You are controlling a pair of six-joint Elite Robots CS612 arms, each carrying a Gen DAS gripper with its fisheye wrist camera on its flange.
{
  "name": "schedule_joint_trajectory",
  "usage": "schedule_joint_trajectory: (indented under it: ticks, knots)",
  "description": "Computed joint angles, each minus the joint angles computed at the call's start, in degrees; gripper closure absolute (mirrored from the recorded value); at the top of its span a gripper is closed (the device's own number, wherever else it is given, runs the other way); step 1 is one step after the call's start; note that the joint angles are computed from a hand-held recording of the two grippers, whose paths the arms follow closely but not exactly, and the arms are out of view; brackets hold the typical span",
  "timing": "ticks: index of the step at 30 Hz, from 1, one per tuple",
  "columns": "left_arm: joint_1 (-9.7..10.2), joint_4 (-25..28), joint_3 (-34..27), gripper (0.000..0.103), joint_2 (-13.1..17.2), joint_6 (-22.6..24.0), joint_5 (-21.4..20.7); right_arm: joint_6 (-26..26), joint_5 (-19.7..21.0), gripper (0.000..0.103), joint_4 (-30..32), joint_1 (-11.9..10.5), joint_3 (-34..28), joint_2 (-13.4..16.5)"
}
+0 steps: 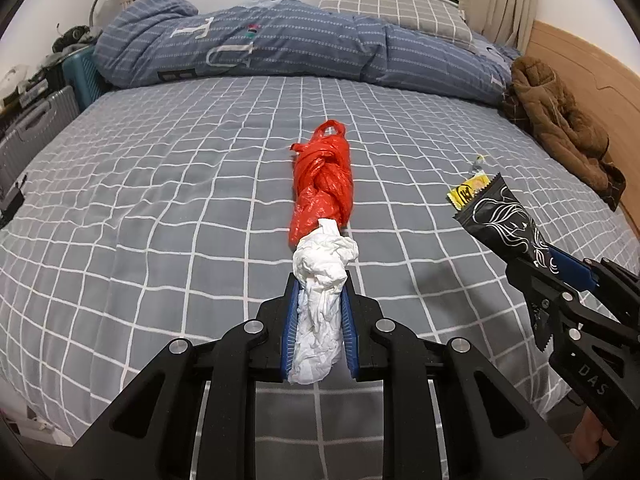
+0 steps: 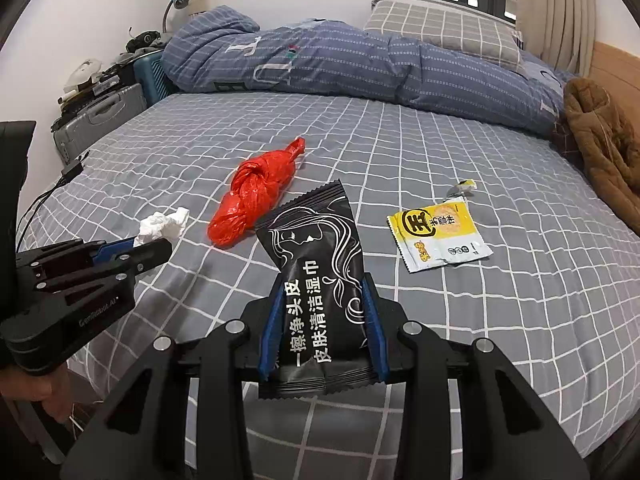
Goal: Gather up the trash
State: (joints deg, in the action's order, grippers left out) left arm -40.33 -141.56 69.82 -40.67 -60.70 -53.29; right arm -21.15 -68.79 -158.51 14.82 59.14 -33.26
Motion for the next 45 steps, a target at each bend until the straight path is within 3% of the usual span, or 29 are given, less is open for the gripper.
schedule_joint_trajectory:
  ticks: [45]
  knots:
    - [-4.66,0.8,5.0,0.084,-2.9,-4.1,-1.7,0.3,1.0,0.068,-5.5,-1.8,14.6,-7.9]
